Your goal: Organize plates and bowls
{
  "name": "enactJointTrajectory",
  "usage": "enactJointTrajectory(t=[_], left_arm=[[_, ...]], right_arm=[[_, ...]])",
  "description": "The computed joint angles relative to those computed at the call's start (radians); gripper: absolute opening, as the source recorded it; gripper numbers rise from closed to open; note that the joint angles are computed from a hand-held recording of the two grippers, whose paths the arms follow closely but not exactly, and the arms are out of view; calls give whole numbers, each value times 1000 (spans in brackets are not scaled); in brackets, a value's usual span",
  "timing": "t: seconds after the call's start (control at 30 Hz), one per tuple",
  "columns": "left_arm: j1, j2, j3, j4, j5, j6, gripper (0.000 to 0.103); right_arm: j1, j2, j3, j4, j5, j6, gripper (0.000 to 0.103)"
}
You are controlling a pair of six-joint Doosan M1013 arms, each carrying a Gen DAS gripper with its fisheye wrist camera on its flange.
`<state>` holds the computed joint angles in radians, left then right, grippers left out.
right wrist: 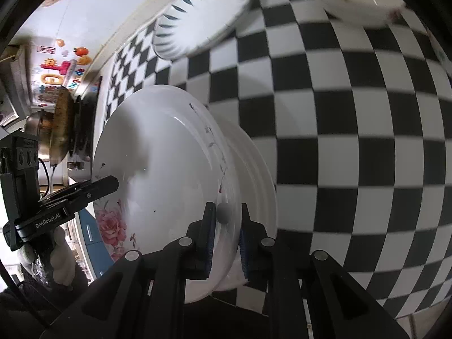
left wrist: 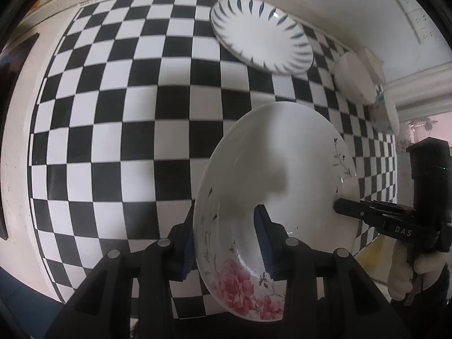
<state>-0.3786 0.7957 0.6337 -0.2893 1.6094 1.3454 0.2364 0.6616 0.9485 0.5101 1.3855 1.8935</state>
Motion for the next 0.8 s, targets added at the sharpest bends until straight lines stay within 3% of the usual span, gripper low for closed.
enactJointTrajectory(t=[0.23, 0.8], left_arm=[[-10, 8, 7, 27, 27, 6, 35], [-20, 31, 2, 67, 82, -8, 35]], right_arm=[[14, -25, 50, -55, -15, 12, 17], [40, 19, -34, -129, 47, 18, 17]])
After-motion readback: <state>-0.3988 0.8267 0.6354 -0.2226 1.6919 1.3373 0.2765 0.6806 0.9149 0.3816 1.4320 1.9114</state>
